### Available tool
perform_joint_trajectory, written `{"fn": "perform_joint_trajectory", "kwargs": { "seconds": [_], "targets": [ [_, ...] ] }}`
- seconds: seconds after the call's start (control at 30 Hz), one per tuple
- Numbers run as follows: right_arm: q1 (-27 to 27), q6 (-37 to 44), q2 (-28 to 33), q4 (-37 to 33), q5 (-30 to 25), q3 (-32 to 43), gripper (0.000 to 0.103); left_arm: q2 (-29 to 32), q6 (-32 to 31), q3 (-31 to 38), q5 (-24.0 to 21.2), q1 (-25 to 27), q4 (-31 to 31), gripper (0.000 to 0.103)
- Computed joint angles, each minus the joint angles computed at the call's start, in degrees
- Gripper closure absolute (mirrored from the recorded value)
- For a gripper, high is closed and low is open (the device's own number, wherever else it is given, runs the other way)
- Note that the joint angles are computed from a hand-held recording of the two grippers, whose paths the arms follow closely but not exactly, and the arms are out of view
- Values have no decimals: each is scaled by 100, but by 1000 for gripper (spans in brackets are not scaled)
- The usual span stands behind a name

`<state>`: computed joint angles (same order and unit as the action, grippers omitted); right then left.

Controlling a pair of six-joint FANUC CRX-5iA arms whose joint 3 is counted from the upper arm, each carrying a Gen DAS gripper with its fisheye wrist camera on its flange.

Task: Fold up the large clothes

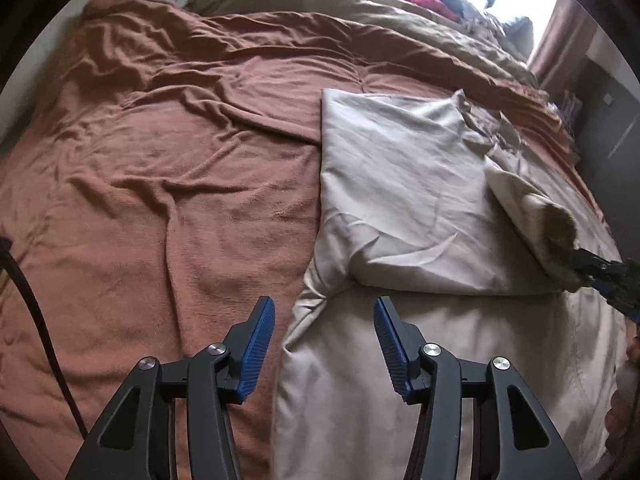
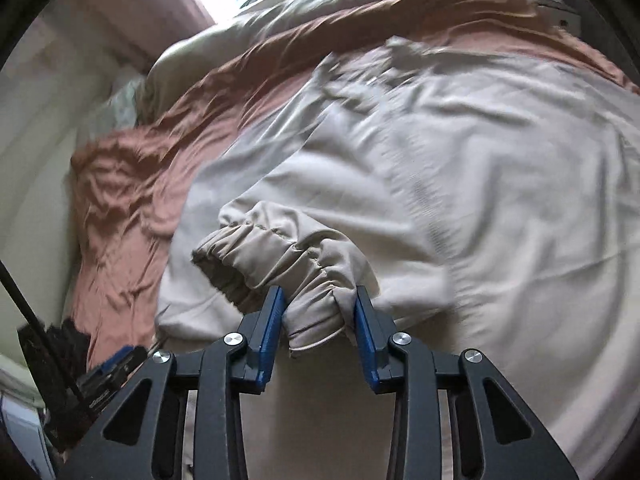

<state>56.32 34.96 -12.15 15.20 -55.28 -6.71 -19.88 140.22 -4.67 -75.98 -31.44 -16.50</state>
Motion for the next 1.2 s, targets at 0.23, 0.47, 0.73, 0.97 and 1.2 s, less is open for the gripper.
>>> {"fn": "perform_joint_trajectory", "kwargs": {
  "seconds": [0.23,0.47,0.73,0.97,1.2],
  "targets": [
    [-499,-966,-502,651,-37,-598,71,333,368,232,-220,-346,-372,49],
    [-1054,-2620,-1432,890,341,-1681,37,424,370,227,22,-354,-388,50],
    [-1297,-2089,-1690,-52,877,-1808,46,449,338,157,93,-249,-351,70],
    [-1790,-388,-762,-1251,911,-1035,92,418,455,106,-37,-173,-447,82],
    [-1879,-563,-720,-1035,768,-1003,92,561,690,418,-561,-465,-1003,82]
  ]
}}
